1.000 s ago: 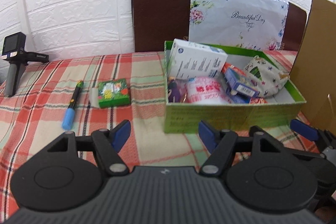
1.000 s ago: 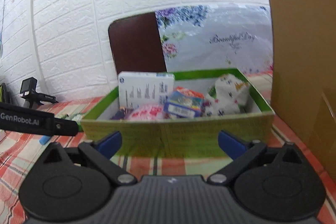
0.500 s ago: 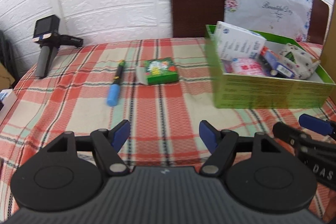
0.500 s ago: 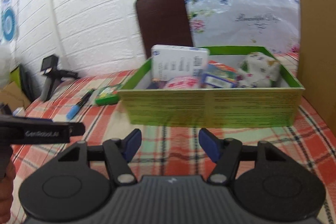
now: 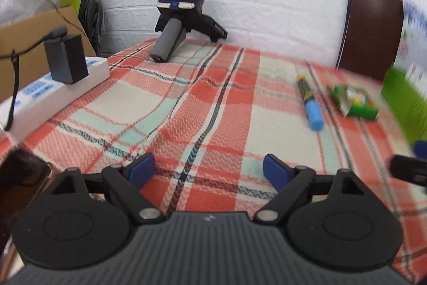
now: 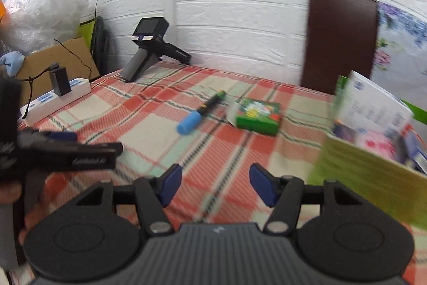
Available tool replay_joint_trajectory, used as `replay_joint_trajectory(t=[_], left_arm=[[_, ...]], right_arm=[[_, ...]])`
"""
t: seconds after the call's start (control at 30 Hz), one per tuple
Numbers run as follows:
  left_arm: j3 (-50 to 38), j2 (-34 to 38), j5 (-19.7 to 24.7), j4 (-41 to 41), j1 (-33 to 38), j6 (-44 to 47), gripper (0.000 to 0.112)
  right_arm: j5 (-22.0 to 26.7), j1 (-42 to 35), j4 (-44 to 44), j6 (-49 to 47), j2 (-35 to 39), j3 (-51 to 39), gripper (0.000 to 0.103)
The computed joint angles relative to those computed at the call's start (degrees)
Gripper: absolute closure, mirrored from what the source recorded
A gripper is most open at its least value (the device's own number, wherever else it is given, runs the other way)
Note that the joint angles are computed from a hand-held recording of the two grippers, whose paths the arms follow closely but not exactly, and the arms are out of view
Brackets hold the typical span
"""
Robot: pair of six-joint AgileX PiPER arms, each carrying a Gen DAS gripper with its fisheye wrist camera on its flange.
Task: Organize objects
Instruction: 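Move both grippers back toward the blue-capped marker, then grasp the blue-capped marker with the right gripper and lift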
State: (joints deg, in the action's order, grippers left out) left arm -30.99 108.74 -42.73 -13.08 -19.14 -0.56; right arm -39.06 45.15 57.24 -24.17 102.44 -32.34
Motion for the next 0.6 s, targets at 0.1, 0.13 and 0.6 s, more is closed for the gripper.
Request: replay_joint_trajectory(t=[0.1,0.13,0.6], left_arm=[[1.85,0.35,-3.97,8.39,3.28,-8.37,0.021],[2.19,0.73,-5.26,10.92,4.30,-11.09,0.021],[1.32,2.43,-6.60,13.67,5.36,-12.89,0.021]], right_arm=[[5.23,-4.32,-3.36,0.60,3.92,-7.69,0.045],[6.41,-5.61,-3.90,0.21,5.77,-10.55,0.045],[6.63,-9.36,-19.08,14.27,10.49,-8.36,0.083]])
